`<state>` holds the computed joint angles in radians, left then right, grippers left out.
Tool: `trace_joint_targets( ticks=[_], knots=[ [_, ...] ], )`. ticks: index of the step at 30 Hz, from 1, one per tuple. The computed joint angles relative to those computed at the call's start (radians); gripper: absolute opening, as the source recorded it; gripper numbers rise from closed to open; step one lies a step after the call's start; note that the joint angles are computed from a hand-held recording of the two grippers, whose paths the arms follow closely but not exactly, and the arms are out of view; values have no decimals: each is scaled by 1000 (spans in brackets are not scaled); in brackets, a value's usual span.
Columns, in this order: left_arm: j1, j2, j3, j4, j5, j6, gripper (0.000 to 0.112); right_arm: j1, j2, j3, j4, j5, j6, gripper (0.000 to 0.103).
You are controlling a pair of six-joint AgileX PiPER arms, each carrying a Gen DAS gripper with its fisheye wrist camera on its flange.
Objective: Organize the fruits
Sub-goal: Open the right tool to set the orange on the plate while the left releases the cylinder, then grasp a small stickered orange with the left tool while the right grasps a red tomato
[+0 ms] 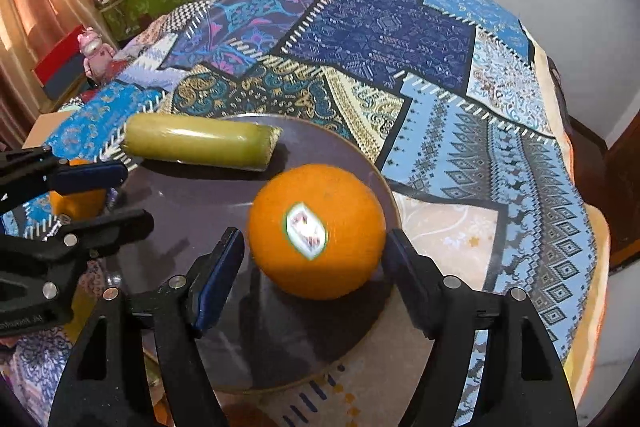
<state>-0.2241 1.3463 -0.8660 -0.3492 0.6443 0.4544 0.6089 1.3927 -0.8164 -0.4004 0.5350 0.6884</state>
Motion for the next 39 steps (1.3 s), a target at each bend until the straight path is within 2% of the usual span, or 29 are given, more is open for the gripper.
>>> trace_joint_targets(
  ticks=[3, 9, 17, 24, 29, 35, 39],
  knots=[
    [5, -55, 11, 9, -9, -16, 46, 16, -38, 9, -25, 9, 36, 70],
    [76, -170, 23, -12, 5, 13, 59, 80, -150, 42, -115, 55, 170, 71],
    [320, -262, 49, -118, 99, 205, 68, 232, -313, 110, -265, 181, 416, 74],
    [488, -251, 115, -164, 147, 355, 68, 405, -397, 188, -364, 308, 655, 76],
    [494, -194, 159, -156, 105, 372, 68, 480, -420, 246, -373, 356, 781, 76],
    [423, -110, 171, -118, 10, 310, 69, 580, -457, 315, -348, 385, 920, 76],
    [392, -58, 162, -127, -23, 290, 69, 643, -468, 340, -349, 404, 1001, 76]
  ],
)
